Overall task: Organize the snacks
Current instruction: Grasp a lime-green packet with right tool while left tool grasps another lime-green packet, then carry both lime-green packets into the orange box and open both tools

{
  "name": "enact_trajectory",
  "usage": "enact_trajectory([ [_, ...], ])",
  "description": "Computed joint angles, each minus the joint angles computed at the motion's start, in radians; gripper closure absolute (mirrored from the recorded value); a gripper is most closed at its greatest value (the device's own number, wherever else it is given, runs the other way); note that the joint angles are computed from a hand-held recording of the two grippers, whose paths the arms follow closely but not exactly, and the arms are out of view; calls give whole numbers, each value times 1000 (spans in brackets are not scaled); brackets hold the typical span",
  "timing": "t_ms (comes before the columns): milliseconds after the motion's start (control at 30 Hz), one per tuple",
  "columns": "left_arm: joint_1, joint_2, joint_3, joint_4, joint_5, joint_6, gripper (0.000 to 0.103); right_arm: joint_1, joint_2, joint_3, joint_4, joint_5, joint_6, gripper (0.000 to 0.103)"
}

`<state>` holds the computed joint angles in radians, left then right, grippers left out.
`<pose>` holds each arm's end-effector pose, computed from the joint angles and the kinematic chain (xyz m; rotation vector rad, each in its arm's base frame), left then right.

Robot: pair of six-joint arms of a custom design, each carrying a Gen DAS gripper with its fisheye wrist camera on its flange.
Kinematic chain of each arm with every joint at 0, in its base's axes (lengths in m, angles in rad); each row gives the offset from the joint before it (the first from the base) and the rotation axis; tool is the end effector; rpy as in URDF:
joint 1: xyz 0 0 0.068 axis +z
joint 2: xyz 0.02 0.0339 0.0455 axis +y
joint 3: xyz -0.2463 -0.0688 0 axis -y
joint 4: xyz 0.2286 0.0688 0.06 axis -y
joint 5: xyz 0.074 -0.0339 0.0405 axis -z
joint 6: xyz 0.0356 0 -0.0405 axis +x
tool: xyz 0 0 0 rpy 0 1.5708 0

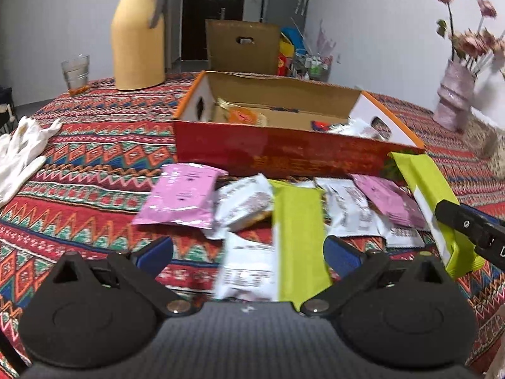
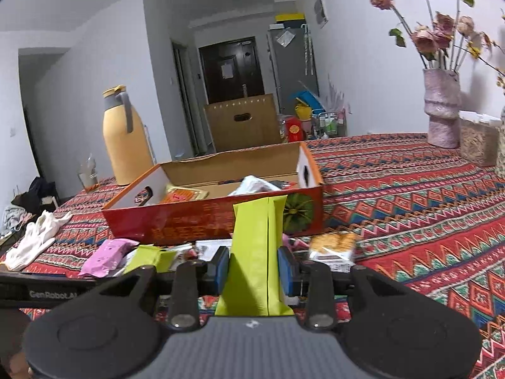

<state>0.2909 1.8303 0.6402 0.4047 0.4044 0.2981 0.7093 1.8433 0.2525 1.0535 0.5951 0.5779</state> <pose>0.2908 0.0724 0.0861 0.2015 2.2755 -0.1729 0.1880 0.1350 0.0680 0.2147 2.0021 0.1898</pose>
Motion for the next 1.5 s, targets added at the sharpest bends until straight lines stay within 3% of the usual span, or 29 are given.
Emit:
enact_trajectory([
  [300,-124,3,-69,106,-148,-25,2,-57,129,-99,278,-61,-8,71],
  [367,-144,12,-69,113,-175,-28,11,-62,158,-109,324,-71,-8,71],
  [433,-158,23,-63,110,-194,-27,30,-67,179,-116,357,-79,-9,71],
  [500,-169,41,-52,106,-203,-26,42,-74,205,-123,394,-91,-9,71],
  [600,-180,45,-67,146,-225,-35,51,-77,225,-129,426,-98,-8,71],
  [633,-180,43,-69,151,-227,-39,61,-77,231,-132,437,-98,-9,71],
  [833,-162,21,-66,129,-201,-47,64,-73,235,-146,462,-93,-9,71],
  [1100,-124,-66,-66,73,-158,-45,64,-47,145,-154,398,-49,-19,71],
  [1300,-102,-145,-24,7,-109,-57,64,-46,15,-119,258,-34,-49,71],
  [1500,-117,-135,90,-47,-109,-88,64,-99,-73,-19,99,-72,-103,71],
])
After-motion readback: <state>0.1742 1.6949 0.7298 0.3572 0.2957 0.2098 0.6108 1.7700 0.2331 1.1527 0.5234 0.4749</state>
